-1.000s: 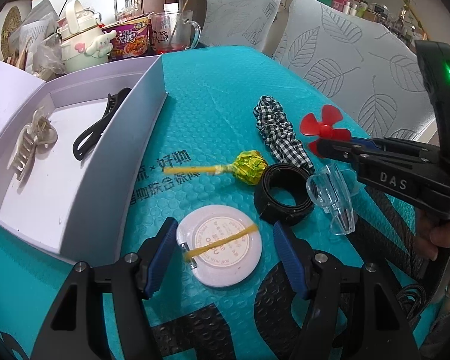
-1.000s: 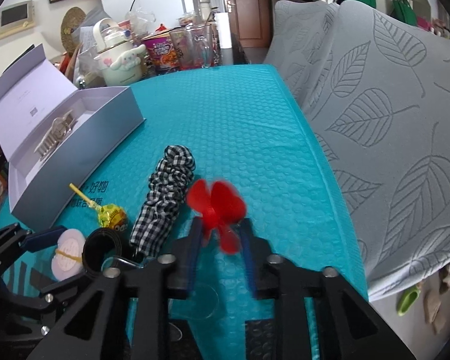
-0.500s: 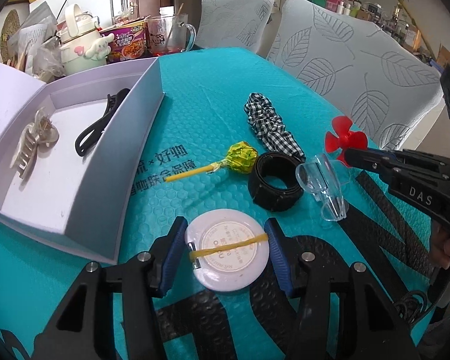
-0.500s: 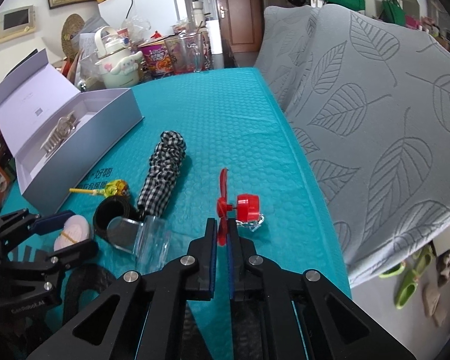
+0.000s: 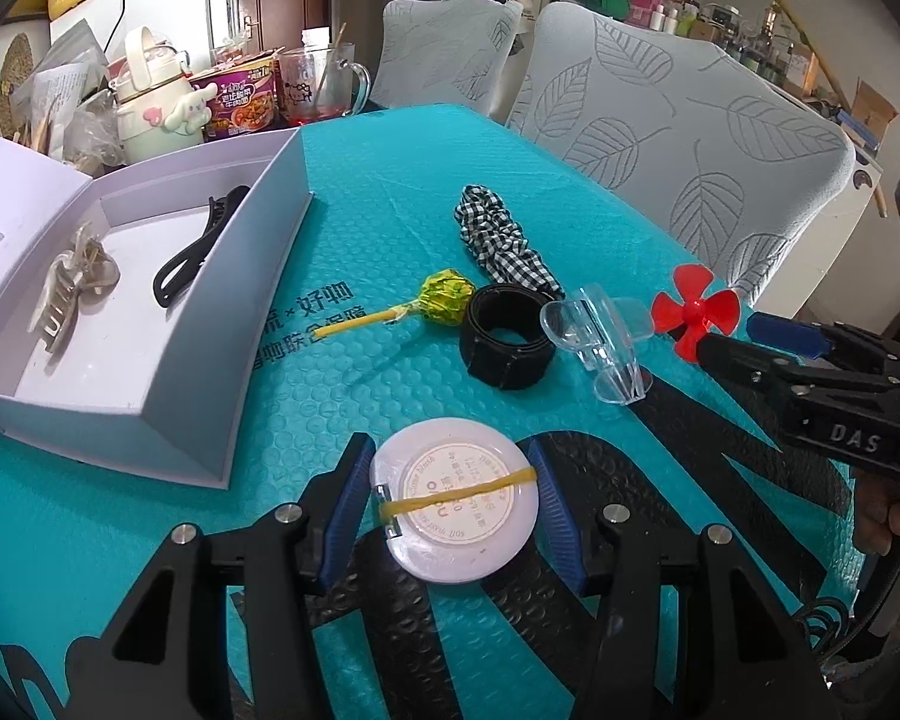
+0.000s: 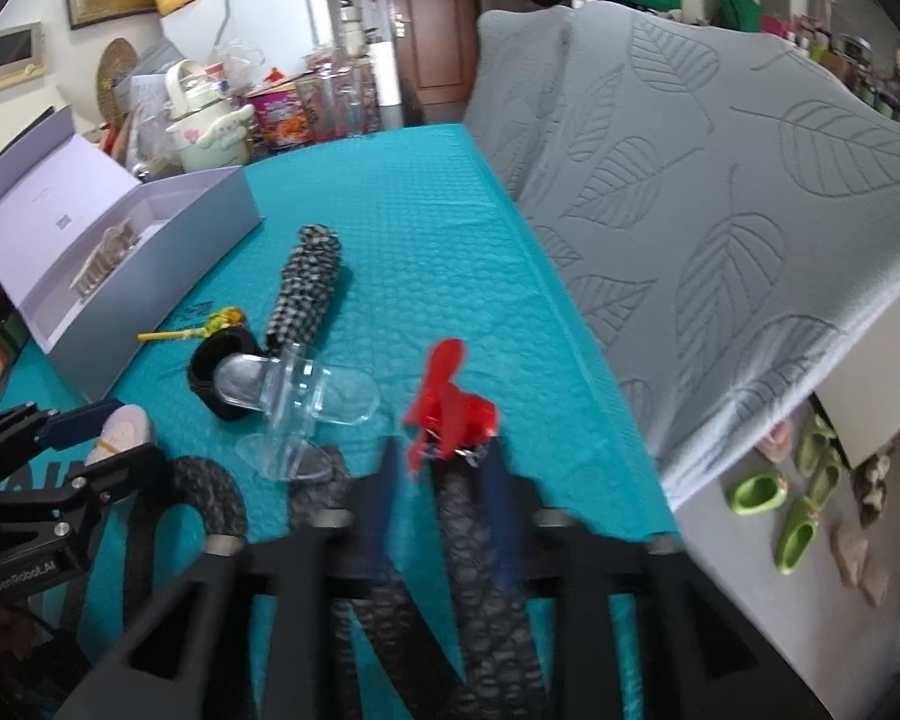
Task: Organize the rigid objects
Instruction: 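Grasp the pink round compact with the left tool while the right grasps the red fan, then lift the compact with the left tool while the right lifts the red fan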
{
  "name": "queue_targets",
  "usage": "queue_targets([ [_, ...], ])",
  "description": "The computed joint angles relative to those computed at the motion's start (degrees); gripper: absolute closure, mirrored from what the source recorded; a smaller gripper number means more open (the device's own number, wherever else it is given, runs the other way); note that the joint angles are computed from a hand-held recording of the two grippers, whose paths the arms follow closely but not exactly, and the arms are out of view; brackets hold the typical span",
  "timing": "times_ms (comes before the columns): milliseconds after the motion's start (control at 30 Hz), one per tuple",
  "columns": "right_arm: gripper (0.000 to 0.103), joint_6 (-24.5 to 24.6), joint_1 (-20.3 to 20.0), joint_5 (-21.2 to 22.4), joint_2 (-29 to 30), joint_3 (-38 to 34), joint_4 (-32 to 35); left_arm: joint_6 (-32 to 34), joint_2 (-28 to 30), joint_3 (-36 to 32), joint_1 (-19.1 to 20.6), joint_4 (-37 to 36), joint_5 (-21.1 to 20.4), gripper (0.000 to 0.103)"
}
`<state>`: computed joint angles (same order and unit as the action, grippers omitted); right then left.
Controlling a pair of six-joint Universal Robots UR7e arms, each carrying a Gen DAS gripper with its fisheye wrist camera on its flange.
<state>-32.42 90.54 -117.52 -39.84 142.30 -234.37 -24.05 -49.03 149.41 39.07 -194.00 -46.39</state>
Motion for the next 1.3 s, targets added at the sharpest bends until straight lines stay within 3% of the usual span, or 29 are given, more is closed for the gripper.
queue_targets([
  [67,0.036,0.13,-1.45,3.16,-0.86,1.17,-0.75,0.01,-0.04,-0.01,0.05,-0.01,-0.38,0.051],
  [233,0.036,0.57,-2.22,3.21,-1.06,-0.13,1.37,-0.69,-0.23,0.28,-0.92,0.67,-0.23,0.051],
  [433,0.053,0.87,-1.93,3.82,-0.60,-2.25,4.69,-1.78,-0.77,0.82,-1.15,1.06,0.47,0.050],
  [500,0.071,0.52,-1.75,3.29,-0.05,-2.59,4.26,-2.39,-0.94,1.06,-1.19,1.16,0.72,0.051],
  [533,0.072,0.42,-1.67,3.10,0.06,-2.68,4.22,-2.67,-1.19,1.19,-1.15,1.34,0.73,0.051],
  [1000,0.072,2.23,1.59,1.63,1.85,0.15,-1.63,-4.01,-4.72,4.80,-2.61,-0.36,1.67,0.050],
  [1300,0.072,4.40,5.48,1.77,3.88,0.96,-2.86,-8.28,-9.78,9.12,-6.30,1.56,4.59,0.050],
])
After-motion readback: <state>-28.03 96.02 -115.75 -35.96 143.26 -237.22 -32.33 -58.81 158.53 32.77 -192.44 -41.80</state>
